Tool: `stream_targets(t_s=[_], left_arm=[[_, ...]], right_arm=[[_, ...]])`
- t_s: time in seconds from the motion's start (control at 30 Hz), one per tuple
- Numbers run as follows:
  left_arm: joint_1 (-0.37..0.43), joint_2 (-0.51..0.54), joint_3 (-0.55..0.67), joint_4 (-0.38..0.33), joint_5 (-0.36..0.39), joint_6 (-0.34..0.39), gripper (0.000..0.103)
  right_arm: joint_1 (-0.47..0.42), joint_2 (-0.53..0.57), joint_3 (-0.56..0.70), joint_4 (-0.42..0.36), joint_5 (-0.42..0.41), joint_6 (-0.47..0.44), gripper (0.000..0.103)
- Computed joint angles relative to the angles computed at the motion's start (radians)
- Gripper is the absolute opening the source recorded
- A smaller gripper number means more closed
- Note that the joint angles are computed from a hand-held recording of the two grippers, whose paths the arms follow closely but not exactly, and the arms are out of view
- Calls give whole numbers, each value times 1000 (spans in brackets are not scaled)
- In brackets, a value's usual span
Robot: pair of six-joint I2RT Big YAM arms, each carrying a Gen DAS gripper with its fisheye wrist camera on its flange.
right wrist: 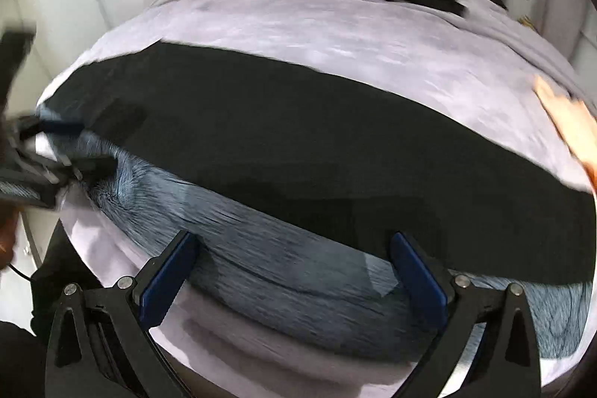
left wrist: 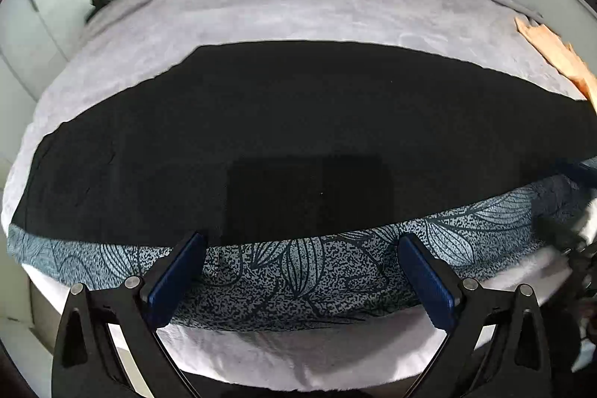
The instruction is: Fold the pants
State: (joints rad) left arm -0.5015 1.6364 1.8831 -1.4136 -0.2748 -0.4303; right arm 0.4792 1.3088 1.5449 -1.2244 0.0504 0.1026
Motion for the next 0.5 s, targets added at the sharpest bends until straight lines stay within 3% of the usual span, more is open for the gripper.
stream_targets(t_s=[0.17, 0.23, 0.37, 0.5], left_arm=[[-38, -20, -42, 9, -44, -60, 103], [-25, -14, -34, 3, -41, -53, 103], [-26, -13, -40, 4, -50, -56, 103], [-25, 10, 3, -26, -48, -60, 103]], right_arm=[[-61, -43, -34, 6, 7, -5, 103], [-67, -59, -34, 14, 26, 39, 103], [-110, -94, -77, 34, -31, 103, 103], [-95, -96, -77, 8, 16, 46, 103]])
